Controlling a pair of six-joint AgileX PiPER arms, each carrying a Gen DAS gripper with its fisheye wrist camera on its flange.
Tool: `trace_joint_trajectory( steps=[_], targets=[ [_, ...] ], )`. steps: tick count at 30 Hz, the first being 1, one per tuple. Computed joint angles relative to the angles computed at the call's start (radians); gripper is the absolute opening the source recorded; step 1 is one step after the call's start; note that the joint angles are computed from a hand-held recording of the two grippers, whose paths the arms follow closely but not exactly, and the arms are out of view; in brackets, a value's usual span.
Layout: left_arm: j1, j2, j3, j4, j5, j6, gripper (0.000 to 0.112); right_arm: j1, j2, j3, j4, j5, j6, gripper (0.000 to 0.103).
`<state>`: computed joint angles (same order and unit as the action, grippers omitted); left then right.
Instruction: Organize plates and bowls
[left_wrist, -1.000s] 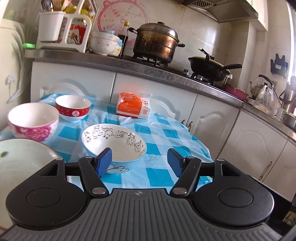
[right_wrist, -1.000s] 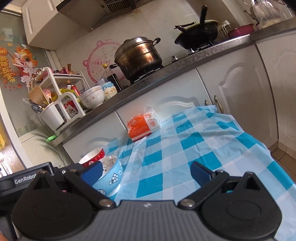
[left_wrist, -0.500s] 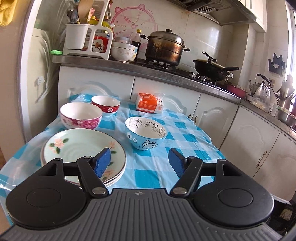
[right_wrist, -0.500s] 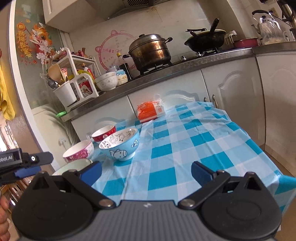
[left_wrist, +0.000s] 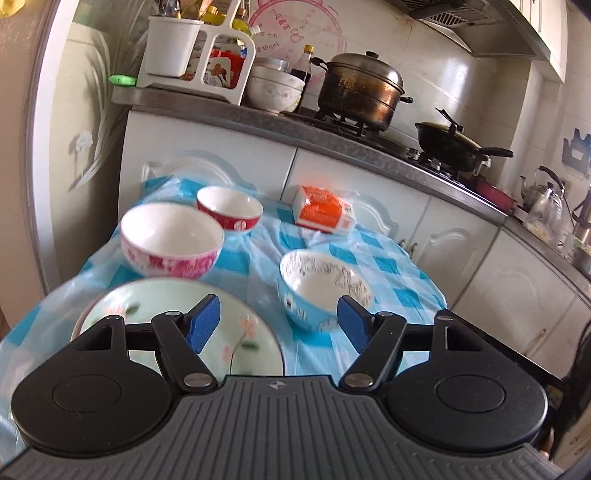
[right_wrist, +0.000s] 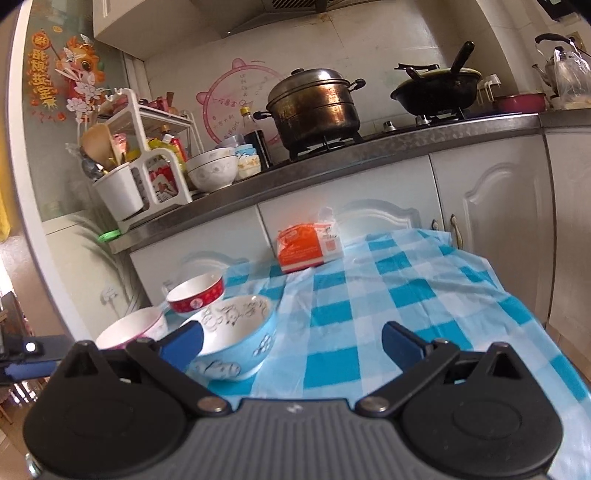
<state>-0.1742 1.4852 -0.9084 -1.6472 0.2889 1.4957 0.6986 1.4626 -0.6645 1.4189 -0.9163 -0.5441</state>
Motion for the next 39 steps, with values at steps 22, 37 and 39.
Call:
trace_joint_trajectory(
  steps=[22, 37, 39],
  targets=[
    [0.169, 0.503, -0.849, 0.835, 0.435, -0.863, 0.088, -0.449, 0.375, -0.416, 0.207, 0.226, -0.260, 0.102],
    [0.165, 0.616, -0.956, 0.899, 0.500, -0.941, 0.088, -0.496, 0.362, -0.368, 0.171, 0.316, -0.129, 0.102],
    [0.166, 0.615, -0.952, 0.898, 0.499, -0.931, 0.089, -0.492, 0.374, -0.395, 0.230, 0.307, -0.208, 0.102]
  ],
)
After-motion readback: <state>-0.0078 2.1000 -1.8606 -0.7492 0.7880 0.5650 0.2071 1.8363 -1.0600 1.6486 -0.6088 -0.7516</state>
